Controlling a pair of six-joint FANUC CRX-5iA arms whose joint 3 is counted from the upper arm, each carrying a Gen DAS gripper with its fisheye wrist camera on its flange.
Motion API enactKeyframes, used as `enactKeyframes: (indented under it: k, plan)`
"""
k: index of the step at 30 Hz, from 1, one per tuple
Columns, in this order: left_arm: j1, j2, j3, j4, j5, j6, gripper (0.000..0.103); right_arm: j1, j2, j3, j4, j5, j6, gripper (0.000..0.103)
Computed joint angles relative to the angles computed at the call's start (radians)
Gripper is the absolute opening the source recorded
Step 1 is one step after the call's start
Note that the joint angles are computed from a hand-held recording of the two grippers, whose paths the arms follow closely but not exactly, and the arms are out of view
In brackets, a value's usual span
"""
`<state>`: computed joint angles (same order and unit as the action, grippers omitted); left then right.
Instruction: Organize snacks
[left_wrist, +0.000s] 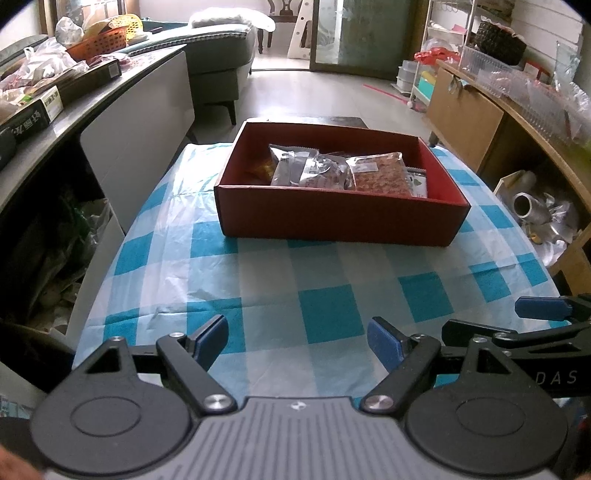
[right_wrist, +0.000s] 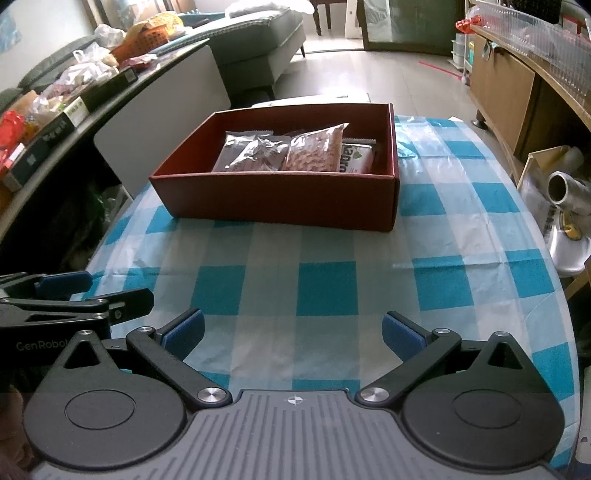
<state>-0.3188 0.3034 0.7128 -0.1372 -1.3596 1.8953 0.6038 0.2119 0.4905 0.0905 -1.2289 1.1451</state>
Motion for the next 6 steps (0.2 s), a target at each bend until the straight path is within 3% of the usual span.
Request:
enactKeyframes:
  k: [6]
  plan:
    - [0.0,-0.001,0.0,0.001,-0.001,0.002,0.077,-0.003,0.006,0.01,-0.008,-0.009,0.004,0.103]
